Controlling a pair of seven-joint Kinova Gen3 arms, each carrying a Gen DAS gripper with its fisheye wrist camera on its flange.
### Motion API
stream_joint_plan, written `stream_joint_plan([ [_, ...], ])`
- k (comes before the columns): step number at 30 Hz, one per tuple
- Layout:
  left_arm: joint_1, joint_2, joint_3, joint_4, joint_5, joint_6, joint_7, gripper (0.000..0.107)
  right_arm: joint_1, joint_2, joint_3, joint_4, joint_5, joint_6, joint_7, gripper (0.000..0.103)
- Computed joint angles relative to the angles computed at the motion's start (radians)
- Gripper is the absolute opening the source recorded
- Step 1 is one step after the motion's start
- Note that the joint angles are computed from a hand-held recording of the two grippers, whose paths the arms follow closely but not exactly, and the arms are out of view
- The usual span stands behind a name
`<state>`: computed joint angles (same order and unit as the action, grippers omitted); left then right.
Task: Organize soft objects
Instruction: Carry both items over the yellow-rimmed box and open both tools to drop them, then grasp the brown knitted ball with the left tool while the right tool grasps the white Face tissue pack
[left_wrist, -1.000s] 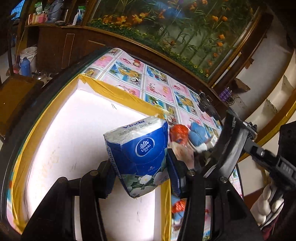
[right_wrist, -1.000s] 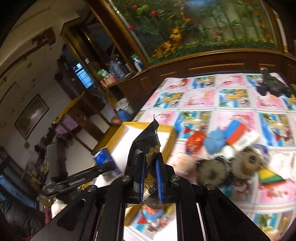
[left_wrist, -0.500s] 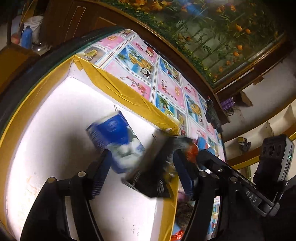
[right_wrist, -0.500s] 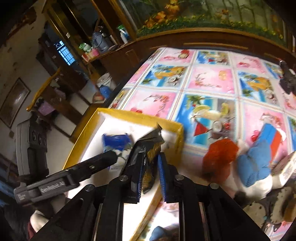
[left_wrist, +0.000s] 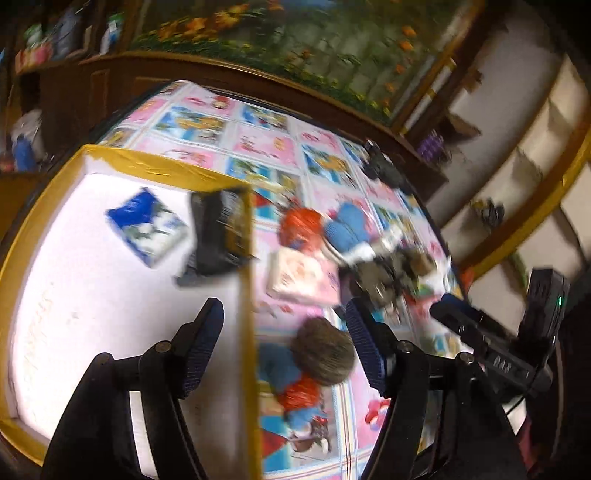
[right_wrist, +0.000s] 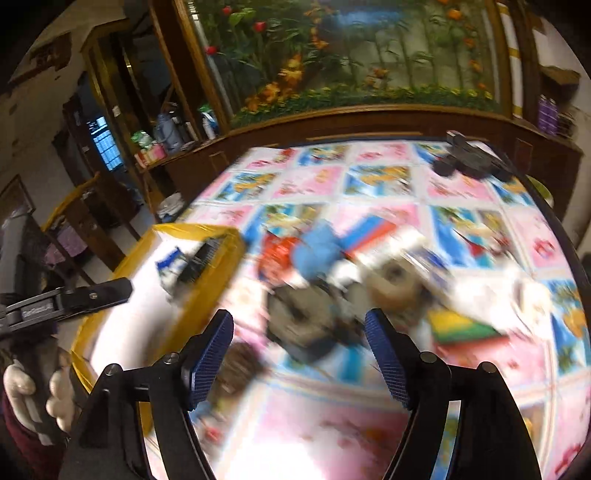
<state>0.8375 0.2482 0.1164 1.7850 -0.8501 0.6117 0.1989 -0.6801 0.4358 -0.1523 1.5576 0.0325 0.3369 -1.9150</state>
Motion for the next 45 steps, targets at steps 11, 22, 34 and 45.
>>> stream_joint_plan([
  [11,0.139,0.3,-0.058,-0.393,0.156,0.359,-0.36,0.068,0.185,-0.19,0.013,0.287,-0.111,-0.097,-0.084,0.076],
  [22,0.141,0.251,-0.083,-0.297,0.219,0.164,-0.317,0.05,0.386,-0.148,-0.087,0.237,-0.282,-0.018,0.068,0.077],
  [34,0.166,0.205,-0.088,-0.245,0.207,0.051,-0.282,0.05,0.198,0.058,0.104,-0.104,-0.046,0.235,-0.161,0.064],
  [45,0.237,0.056,-0.112,-0.072,0.047,0.06,-0.045,0.05,0.23,-0.124,0.102,0.136,-0.013,0.048,-0.206,0.039],
])
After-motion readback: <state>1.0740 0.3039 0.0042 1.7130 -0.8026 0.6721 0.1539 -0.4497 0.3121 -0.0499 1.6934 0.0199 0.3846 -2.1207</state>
